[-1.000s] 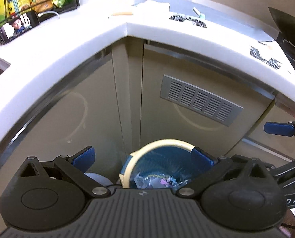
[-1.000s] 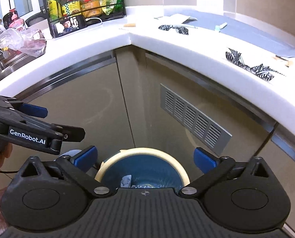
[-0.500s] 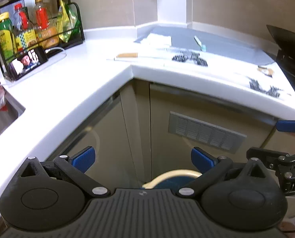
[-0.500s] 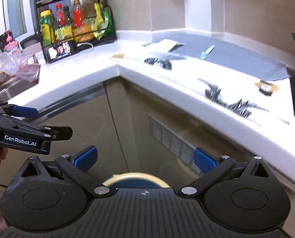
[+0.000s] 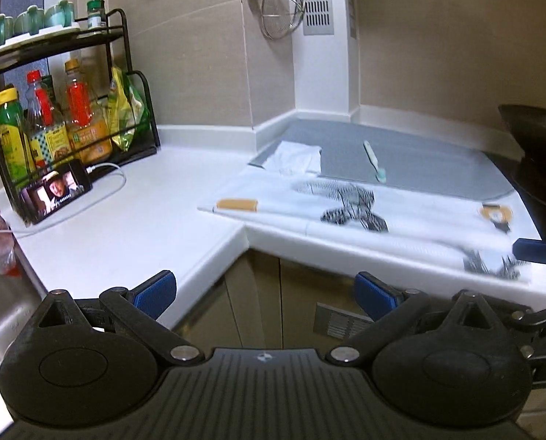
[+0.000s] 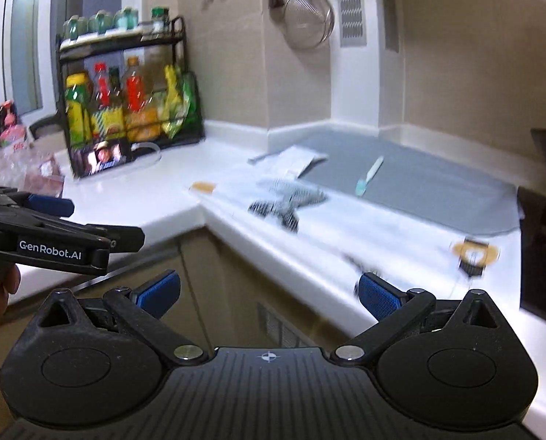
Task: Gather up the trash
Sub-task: 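Raise both grippers out of the cabinet back to the counter mat, then grasp the white tissue with the left gripper while the right gripper grasps the toothbrush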
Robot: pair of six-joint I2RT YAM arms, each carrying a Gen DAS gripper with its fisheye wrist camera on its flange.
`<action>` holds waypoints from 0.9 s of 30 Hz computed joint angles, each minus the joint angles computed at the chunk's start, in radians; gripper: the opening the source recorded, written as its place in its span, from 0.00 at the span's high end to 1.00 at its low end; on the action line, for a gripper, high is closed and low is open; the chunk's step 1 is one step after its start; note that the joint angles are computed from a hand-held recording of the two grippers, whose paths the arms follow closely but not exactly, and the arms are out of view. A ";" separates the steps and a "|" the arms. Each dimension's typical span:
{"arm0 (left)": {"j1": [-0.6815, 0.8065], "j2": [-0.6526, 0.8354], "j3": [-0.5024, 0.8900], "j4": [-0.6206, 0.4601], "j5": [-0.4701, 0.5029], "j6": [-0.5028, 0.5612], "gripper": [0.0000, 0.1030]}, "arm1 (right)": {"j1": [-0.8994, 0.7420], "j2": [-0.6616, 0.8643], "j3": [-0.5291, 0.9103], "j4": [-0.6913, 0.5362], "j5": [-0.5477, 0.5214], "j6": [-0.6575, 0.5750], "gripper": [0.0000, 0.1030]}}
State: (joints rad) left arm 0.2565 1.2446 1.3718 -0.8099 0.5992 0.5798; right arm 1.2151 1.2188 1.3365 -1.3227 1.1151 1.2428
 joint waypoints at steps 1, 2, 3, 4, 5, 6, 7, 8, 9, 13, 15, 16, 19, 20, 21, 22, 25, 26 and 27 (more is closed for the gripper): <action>-0.015 0.007 0.009 0.010 -0.014 -0.016 0.00 | -0.017 -0.012 -0.003 0.022 0.008 -0.028 0.00; -0.026 0.018 0.020 0.022 -0.026 -0.028 0.00 | -0.035 -0.022 -0.005 0.044 0.014 -0.053 0.00; -0.038 0.028 0.030 0.032 -0.038 -0.037 0.00 | -0.050 -0.031 -0.009 0.065 0.019 -0.077 0.00; -0.050 0.035 0.037 0.040 -0.051 -0.049 0.00 | -0.067 -0.042 -0.016 0.093 0.021 -0.108 0.00; -0.059 0.047 0.045 0.048 -0.057 -0.057 0.00 | -0.088 -0.053 -0.026 0.127 0.021 -0.146 0.00; -0.068 0.057 0.054 0.052 -0.066 -0.065 0.00 | -0.108 -0.063 -0.035 0.160 0.019 -0.182 0.00; -0.079 0.068 0.064 0.054 -0.077 -0.073 0.00 | -0.123 -0.071 -0.045 0.190 0.017 -0.211 0.00; -0.092 0.082 0.075 0.058 -0.087 -0.082 0.00 | -0.146 -0.082 -0.058 0.227 0.009 -0.251 0.00; -0.106 0.095 0.086 0.063 -0.103 -0.092 0.00 | -0.175 -0.091 -0.067 0.264 -0.003 -0.293 0.00; -0.178 0.175 0.153 0.107 -0.183 -0.140 0.00 | -0.357 -0.112 -0.090 0.419 -0.092 -0.445 0.00; -0.220 0.234 0.214 0.113 -0.230 -0.169 0.00 | -0.477 -0.106 -0.098 0.488 -0.167 -0.494 0.00; -0.239 0.271 0.256 0.106 -0.242 -0.181 0.00 | -0.539 -0.101 -0.103 0.524 -0.209 -0.517 0.00; -0.293 0.381 0.381 0.084 -0.290 -0.221 0.00 | -0.709 -0.065 -0.105 0.602 -0.339 -0.568 0.00; -0.312 0.424 0.431 0.071 -0.306 -0.232 0.00 | -0.760 -0.042 -0.093 0.611 -0.378 -0.581 0.00; -0.331 0.465 0.479 0.058 -0.322 -0.243 0.00 | -0.807 -0.017 -0.081 0.627 -0.417 -0.597 0.00; -0.348 0.509 0.533 0.043 -0.332 -0.251 0.00 | -0.850 0.006 -0.075 0.656 -0.452 -0.623 0.00; -0.402 0.664 0.731 -0.019 -0.365 -0.260 0.00 | -0.949 0.112 -0.015 0.694 -0.510 -0.696 0.00; -0.421 0.727 0.816 -0.050 -0.378 -0.257 0.00 | -0.981 0.143 -0.002 0.716 -0.533 -0.725 0.00; -0.438 0.787 0.901 -0.079 -0.397 -0.259 0.00 | -1.006 0.177 0.020 0.718 -0.543 -0.736 0.00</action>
